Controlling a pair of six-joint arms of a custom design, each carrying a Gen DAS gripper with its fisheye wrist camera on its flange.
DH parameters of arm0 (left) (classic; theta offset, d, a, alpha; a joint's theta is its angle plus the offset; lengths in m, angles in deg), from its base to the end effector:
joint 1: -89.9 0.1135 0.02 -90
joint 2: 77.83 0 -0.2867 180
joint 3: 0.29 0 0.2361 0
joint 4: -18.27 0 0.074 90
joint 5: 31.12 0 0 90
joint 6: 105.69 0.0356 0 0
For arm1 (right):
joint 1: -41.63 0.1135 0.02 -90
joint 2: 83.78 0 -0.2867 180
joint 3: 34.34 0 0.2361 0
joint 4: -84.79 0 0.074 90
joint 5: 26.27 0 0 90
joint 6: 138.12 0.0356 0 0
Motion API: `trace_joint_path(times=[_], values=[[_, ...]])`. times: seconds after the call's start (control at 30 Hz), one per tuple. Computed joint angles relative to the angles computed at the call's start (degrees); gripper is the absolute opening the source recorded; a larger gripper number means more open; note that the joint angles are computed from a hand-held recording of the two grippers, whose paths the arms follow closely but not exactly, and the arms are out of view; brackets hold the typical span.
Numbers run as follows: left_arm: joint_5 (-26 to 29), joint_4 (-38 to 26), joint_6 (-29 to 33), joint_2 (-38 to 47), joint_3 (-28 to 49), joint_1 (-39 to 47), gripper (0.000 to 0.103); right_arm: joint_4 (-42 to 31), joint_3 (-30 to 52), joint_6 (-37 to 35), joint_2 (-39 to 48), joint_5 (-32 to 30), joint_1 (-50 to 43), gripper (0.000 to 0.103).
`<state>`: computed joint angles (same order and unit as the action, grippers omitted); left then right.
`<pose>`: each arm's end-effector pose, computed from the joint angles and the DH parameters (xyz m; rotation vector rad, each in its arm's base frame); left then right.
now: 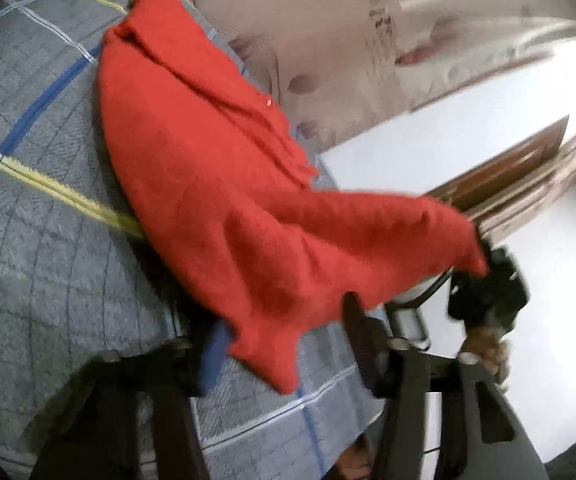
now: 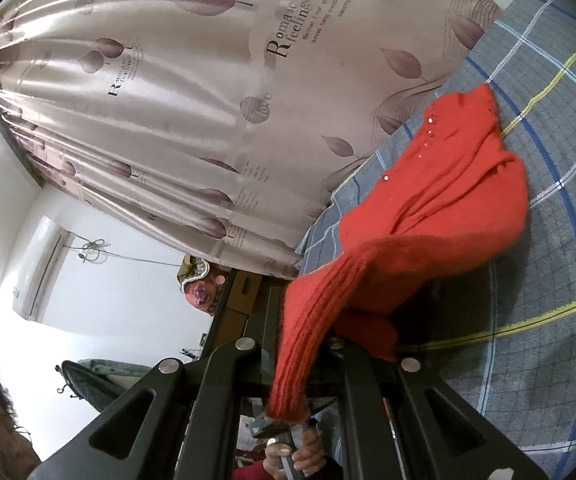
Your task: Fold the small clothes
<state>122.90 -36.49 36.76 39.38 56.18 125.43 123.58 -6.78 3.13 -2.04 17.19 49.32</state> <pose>0.2041 0.1064 0.0816 0.0165 2.3047 -1.3850 0.2066 0.0540 0.1796 0.1276 2.0070 1.4319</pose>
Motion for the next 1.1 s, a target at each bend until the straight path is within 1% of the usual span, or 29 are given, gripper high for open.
trace_joint_path(times=[0.03, 0.07, 0.1, 0.17, 0.27, 0.3, 0.37, 0.43, 0.57, 0.77, 0.83, 0.9, 0.93, 0.97, 1.1], values=[[-1.5, 0.34, -0.65, 0.1, -0.22, -0.39, 0.006, 0.12, -0.08, 0.05, 0.11, -0.01, -0.03, 0.007], [-3.11, 2.99, -3.02, -1.14, -1.36, -0.66, 0.003, 0.04, -0.31, 0.14, -0.18, 0.07, -0.05, 0.007], [-4.27, 5.48, -4.68, -2.45, -2.57, -0.12, 0.003, -0.09, -0.51, 0.01, -0.33, 0.23, -0.11, 0.007], [-4.25, 1.7, -1.81, -2.14, -1.47, 2.24, 0.003, -0.24, -1.07, -0.36, -0.85, 0.3, -0.24, 0.007], [-2.03, -8.35, 4.99, -3.39, 2.38, 7.08, 0.003, -2.16, -2.02, -1.45, -3.09, 0.99, -0.47, 0.007], [-1.09, -9.75, 5.42, -4.52, 3.17, 7.68, 0.003, -2.43, -2.28, -1.72, -3.53, 1.17, -0.44, 0.007], [0.61, -14.75, 8.67, -5.83, 5.76, 9.85, 0.003, -2.92, -2.6, -2.08, -4.38, 1.54, -0.22, 0.007], [2.57, -21.55, 12.99, -5.83, 9.32, 11.75, 0.003, -3.31, -2.63, -2.28, -5.03, 1.83, 0.05, 0.007], [4.75, -28.99, 16.3, -6.08, 15.0, 13.38, 0.003, -3.96, -1.87, -2.46, -5.11, 2.91, 1.62, 0.007], [6.12, -27.12, 11.82, -6.47, 16.65, 12.49, 0.003, -6.61, 0.08, -3.42, -5.43, 4.3, 4.21, 0.007], [7.04, -24.62, 8.4, -7.26, 17.35, 11.25, 0.003, -9.47, 2.31, -4.74, -4.97, 4.34, 4.49, 0.007], [8.14, -20.89, 3.55, -8.36, 17.87, 9.94, 0.003, -12.24, 5.09, -6.08, -3.76, 4.19, 4.15, 0.007], [8.72, -20.76, 2.39, -8.19, 19.21, 9.6, 0.003, -13.53, 6.74, -6.83, -2.9, 4.02, 3.75, 0.007], [9.31, -18.61, -0.41, -8.66, 19.58, 8.92, 0.003, -14.26, 7.68, -7.24, -2.49, 3.95, 3.47, 0.007], [9.89, 1.91, -21.42, -12.2, 18.15, 5.0, 0.003, -16.61, 14.33, -8.81, 3.11, 1.97, 0.68, 0.007]])
